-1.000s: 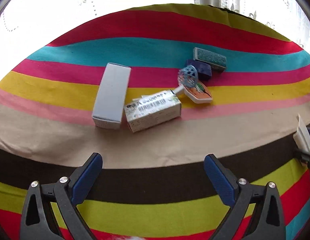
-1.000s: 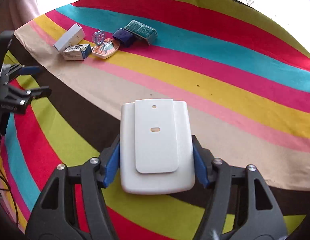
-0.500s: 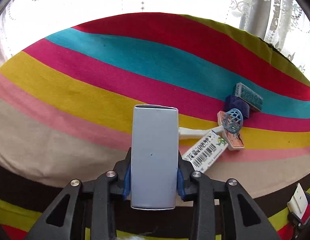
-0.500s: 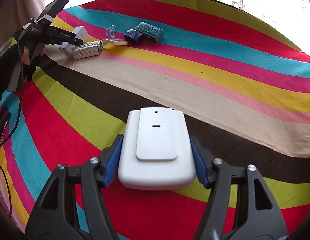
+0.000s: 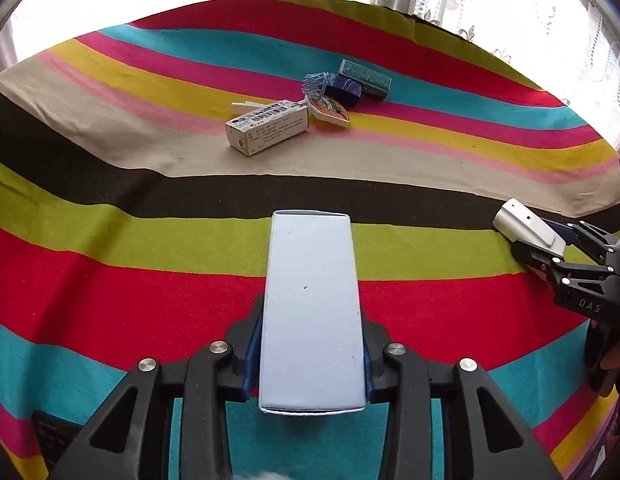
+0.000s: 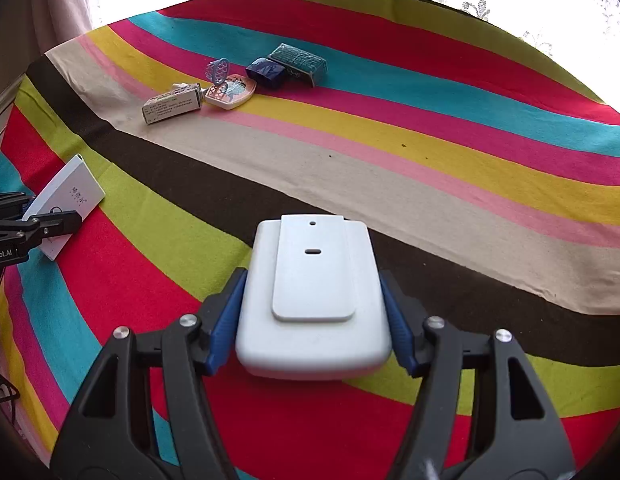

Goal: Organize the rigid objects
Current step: 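Carry the white box and white case toward the purple box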

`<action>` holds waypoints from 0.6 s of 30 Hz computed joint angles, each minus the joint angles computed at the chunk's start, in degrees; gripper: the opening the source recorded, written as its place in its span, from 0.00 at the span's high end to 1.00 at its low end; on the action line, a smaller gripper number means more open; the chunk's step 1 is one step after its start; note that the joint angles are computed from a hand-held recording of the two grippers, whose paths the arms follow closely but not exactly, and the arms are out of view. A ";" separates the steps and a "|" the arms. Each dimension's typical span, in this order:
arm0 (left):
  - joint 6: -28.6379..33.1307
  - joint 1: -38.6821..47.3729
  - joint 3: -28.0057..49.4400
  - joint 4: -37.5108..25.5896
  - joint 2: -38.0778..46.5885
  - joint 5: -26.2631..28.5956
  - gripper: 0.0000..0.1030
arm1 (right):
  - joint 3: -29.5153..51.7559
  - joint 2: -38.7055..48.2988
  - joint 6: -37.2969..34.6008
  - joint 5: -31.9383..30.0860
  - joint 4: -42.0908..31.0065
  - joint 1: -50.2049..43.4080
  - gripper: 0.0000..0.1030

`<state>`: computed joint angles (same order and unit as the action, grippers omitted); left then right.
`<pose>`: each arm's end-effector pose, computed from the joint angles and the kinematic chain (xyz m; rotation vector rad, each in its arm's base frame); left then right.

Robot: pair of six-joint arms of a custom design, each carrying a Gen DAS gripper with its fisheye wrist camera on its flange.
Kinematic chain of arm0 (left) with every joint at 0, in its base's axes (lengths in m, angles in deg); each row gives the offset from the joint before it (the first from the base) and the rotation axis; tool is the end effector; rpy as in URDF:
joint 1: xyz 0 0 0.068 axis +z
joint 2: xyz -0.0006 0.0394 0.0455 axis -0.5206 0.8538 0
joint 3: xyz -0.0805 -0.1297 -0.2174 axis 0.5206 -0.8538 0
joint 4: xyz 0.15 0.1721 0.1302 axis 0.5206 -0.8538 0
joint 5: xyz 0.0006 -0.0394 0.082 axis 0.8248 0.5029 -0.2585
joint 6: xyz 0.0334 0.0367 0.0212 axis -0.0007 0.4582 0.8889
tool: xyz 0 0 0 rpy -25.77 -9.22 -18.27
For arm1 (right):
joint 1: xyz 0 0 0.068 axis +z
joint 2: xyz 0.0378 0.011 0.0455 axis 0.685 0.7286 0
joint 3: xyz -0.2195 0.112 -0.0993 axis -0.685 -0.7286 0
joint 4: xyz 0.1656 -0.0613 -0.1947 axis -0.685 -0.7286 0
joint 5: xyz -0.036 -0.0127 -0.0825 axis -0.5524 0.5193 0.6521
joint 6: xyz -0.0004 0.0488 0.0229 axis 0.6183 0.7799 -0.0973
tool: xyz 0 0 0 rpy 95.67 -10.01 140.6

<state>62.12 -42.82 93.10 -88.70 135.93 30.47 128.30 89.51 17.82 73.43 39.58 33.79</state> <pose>0.2688 -0.0591 0.2208 0.4653 2.5135 -0.1936 0.2319 -0.0328 0.2131 -0.1454 2.4635 0.0304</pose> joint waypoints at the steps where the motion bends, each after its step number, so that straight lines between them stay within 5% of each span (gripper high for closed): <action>1: 0.31 -0.78 -0.07 0.97 0.37 -1.42 0.62 | 0.00 0.09 0.14 0.04 0.09 0.11 0.35; 18: 1.30 0.39 -6.10 3.88 -6.36 -0.24 0.64 | -0.44 -0.56 1.19 2.23 0.31 1.70 0.35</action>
<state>63.42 -42.43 86.99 -84.82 129.58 30.24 127.86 88.95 19.01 75.66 39.89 35.49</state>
